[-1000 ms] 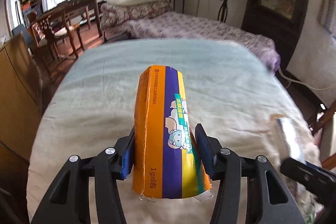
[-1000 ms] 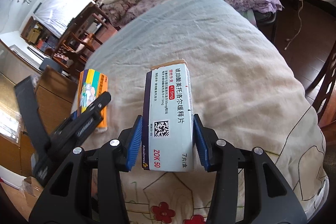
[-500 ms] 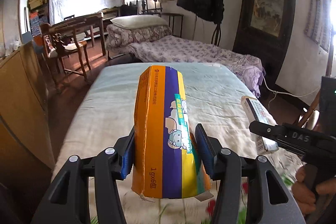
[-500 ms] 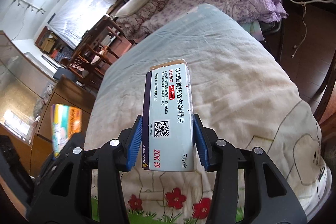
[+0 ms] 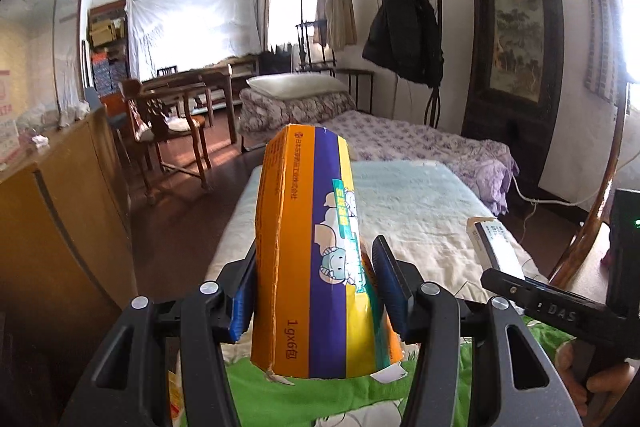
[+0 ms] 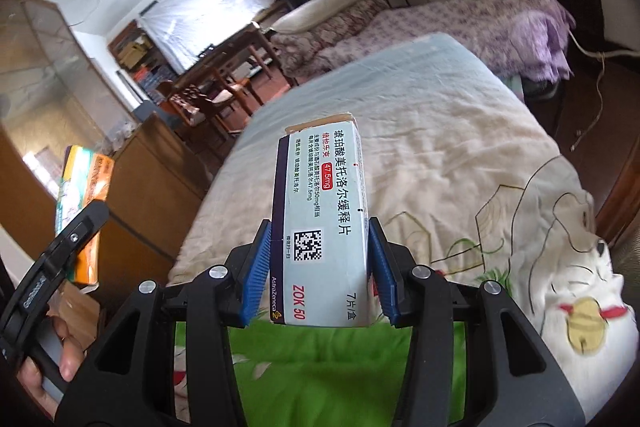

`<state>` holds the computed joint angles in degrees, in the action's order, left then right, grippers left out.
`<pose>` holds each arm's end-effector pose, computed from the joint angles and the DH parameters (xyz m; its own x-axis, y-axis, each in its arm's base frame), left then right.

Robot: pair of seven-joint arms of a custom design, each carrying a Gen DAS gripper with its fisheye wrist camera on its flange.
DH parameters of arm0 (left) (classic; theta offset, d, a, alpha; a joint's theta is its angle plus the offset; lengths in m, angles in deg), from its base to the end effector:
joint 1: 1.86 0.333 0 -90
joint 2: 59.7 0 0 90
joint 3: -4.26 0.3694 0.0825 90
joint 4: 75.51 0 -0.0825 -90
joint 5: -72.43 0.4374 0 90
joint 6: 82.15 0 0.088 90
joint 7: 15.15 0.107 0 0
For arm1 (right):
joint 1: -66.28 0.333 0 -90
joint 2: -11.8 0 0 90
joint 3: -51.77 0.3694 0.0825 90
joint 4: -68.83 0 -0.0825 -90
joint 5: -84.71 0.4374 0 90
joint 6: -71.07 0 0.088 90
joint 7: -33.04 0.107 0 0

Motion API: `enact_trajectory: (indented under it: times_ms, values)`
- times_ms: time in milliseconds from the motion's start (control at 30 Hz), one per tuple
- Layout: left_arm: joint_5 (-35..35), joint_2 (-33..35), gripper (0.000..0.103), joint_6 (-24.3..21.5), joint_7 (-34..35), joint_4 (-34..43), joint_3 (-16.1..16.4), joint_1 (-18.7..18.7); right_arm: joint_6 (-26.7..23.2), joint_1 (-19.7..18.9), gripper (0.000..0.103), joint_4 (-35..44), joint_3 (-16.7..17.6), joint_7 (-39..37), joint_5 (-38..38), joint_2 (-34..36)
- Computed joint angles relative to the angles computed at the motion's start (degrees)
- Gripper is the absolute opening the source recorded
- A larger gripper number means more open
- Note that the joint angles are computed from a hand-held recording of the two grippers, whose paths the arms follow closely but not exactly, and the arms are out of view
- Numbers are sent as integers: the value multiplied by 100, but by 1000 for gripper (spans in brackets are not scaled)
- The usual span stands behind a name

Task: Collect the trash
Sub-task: 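Carry both boxes to the red wastebasket and release them inside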

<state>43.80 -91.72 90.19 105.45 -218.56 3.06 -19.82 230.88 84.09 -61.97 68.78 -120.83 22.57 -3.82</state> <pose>0.4310 -0.1147 0.6278 -0.3945 -0.9188 -0.0151 -0.4226 0.1960 -0.8849 0.4147 0.3521 0.5532 -0.1852 -0.8303 -0.5256 -0.5165 0.5373 -0.6667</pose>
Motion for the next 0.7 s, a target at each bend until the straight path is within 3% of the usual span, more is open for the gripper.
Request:
enact_trajectory:
  times_ms: [367,700]
  values:
    - [98,-1294,53,125,-4,-515,169,8,-371,67,47,329,536,209,-628,-600]
    - [302,-1974,54,96,-54,-792,480,331,-517,481,47,1218,739,-305,-883,15]
